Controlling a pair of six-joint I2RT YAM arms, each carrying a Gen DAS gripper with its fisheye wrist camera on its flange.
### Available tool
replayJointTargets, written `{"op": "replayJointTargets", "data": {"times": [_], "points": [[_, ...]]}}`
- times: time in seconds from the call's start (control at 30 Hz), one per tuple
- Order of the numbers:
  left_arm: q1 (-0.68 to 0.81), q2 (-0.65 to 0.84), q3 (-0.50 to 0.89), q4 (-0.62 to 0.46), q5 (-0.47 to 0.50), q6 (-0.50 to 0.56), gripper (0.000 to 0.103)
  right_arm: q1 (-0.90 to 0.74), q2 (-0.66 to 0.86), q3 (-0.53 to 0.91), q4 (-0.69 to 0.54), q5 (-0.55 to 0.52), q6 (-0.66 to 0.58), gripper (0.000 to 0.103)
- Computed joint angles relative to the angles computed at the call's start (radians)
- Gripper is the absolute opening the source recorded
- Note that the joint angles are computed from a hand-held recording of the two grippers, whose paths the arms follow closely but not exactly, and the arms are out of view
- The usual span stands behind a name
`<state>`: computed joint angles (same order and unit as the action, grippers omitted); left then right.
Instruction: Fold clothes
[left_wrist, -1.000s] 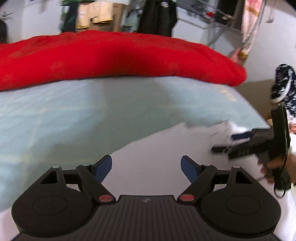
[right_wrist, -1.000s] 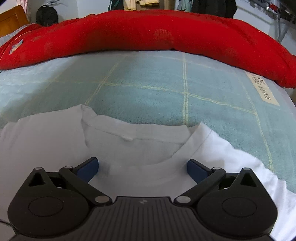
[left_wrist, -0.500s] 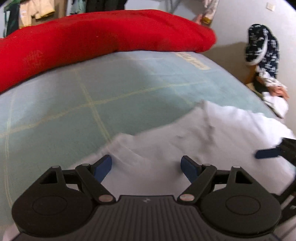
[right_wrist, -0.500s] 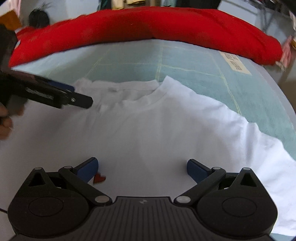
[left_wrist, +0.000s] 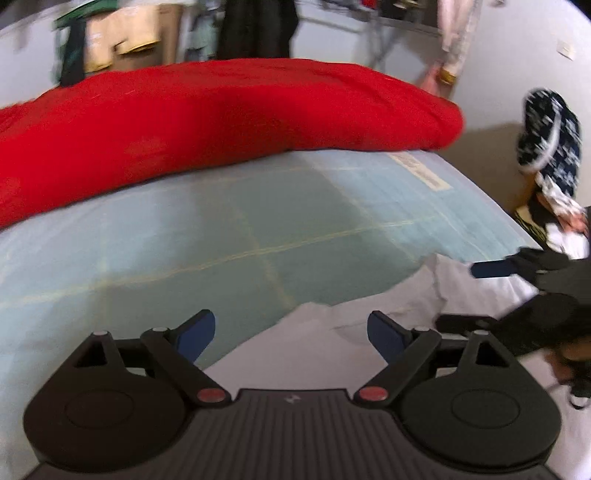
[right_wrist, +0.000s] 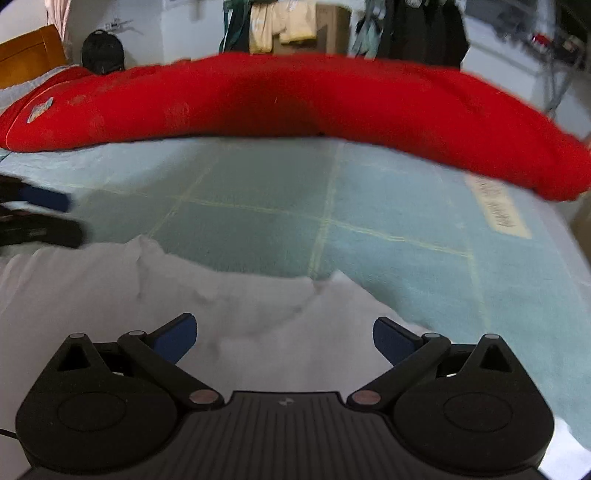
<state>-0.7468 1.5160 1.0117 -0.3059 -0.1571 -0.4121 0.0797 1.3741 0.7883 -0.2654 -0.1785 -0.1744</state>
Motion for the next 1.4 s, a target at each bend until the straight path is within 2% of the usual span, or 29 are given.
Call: {"op": "replayJointTargets", "data": {"times": [0.1, 0.17, 0.3, 0.43, 0.5, 0.57, 0.67, 0.77, 0.9, 1.0, 1.07, 1.17, 1.23, 1.4], "points": [[-0.001, -0.069, -0.029, -0.057, -0.043, -0.007, 0.089, 0.001, 0.158, 0.097, -0.012, -0.009, 0.012, 0.103], [-0.014, -0.122, -0.043, -0.098, -0.073, -0.005, 0.089, -0.007, 0.145, 0.118, -0.041, -0.024, 0.023, 0.103], [-0.059, -0.228, -0.052, -0.218, -0.122, -0.016, 0.089, -0.043, -0.029, 0.094, -0.168, -0.070, -0.011, 0.103], [-0.147, -0.314, -0.019, -0.414, -0.119, -0.011, 0.089, -0.101, -0.206, 0.106, -0.426, -0.137, -0.119, 0.103], [-0.214, -0.349, -0.028, -0.470, -0.100, -0.034, 0.089, -0.134, -0.282, 0.110, -0.559, -0.156, -0.169, 0.103], [-0.308, -0.371, -0.061, -0.483, -0.089, -0.083, 0.089, -0.147, -0.361, 0.089, -0.657, -0.150, -0.216, 0.103], [-0.473, -0.356, -0.127, -0.432, -0.098, -0.190, 0.089, -0.134, -0.466, 0.019, -0.738, -0.119, -0.260, 0.103], [-0.644, -0.316, -0.186, -0.367, -0.182, -0.272, 0.089, -0.090, -0.556, -0.084, -0.745, -0.093, -0.266, 0.103], [-0.805, -0.313, -0.226, -0.409, -0.221, -0.479, 0.086, -0.023, -0.641, -0.208, -0.688, -0.057, -0.222, 0.103], [-0.960, -0.329, -0.236, -0.509, -0.240, -0.663, 0.087, -0.119, -0.662, -0.227, -0.689, -0.135, -0.280, 0.103], [-1.054, -0.327, -0.206, -0.613, -0.253, -0.777, 0.087, -0.173, -0.664, -0.223, -0.709, -0.174, -0.339, 0.103], [-1.111, -0.325, -0.146, -0.735, -0.240, -0.918, 0.087, -0.202, -0.689, -0.244, -0.710, -0.203, -0.378, 0.103], [-1.114, -0.315, -0.110, -0.767, -0.264, -0.941, 0.087, -0.201, -0.698, -0.259, -0.695, -0.205, -0.376, 0.103], [-1.038, -0.243, -0.081, -0.668, -0.345, -0.750, 0.087, -0.168, -0.684, -0.232, -0.713, -0.173, -0.371, 0.103]]}}
